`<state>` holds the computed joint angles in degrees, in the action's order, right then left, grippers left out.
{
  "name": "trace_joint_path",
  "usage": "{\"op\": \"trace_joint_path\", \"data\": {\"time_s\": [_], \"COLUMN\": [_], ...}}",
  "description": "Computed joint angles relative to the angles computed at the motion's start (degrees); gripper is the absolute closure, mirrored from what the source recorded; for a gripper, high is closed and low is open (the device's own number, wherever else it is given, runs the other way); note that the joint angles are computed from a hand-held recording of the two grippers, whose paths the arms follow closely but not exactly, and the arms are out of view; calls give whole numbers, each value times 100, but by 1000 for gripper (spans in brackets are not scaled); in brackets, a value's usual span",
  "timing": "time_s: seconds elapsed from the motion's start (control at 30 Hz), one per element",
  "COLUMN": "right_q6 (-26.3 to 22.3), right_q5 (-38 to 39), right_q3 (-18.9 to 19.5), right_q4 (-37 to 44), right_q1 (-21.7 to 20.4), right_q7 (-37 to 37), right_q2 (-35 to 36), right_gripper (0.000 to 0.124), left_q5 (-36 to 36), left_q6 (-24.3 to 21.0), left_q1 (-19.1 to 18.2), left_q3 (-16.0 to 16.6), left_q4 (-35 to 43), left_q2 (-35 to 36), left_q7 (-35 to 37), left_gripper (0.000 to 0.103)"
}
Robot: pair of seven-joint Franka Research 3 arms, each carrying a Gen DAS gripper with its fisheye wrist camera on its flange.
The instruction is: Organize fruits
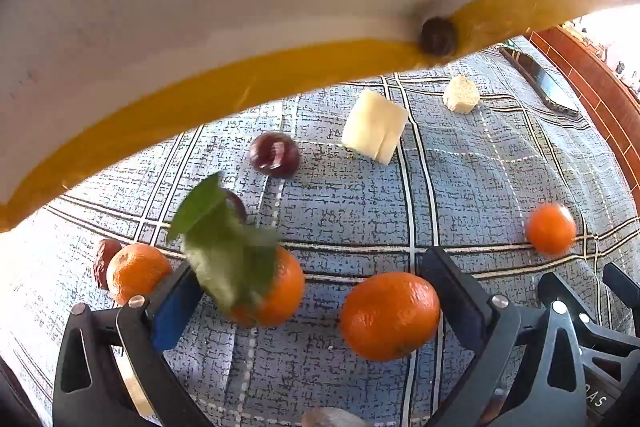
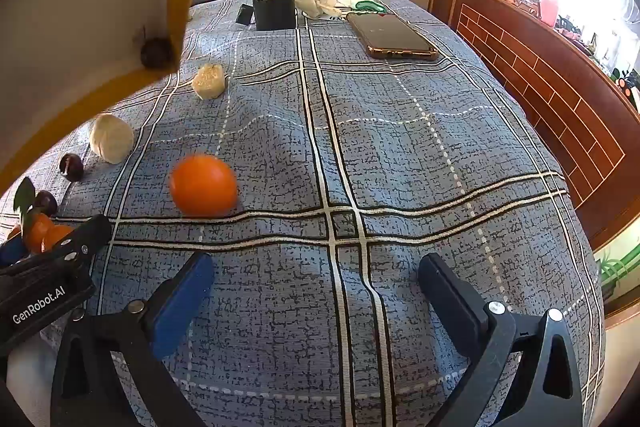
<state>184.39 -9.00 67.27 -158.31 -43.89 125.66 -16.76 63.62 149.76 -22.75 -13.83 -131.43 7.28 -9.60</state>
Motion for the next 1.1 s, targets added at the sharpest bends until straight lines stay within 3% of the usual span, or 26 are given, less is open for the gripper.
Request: {"op": "trace_joint_path", "data": {"time_s": [1.1], "right_q6": [-8], "right_q5": [-32], "right_q3": [36], "right_q4": [20], "right_q1": [-47], "right_q7": [22], "right_q2": [6], "right_gripper": [21], "left_q5": [45], "left_q6": [-4], "left_q1": [-23], "left_q3": [-7], "left_q4": [-30], "left_q2": [-5], "left_q7": [-76], "left_gripper": [0]}}
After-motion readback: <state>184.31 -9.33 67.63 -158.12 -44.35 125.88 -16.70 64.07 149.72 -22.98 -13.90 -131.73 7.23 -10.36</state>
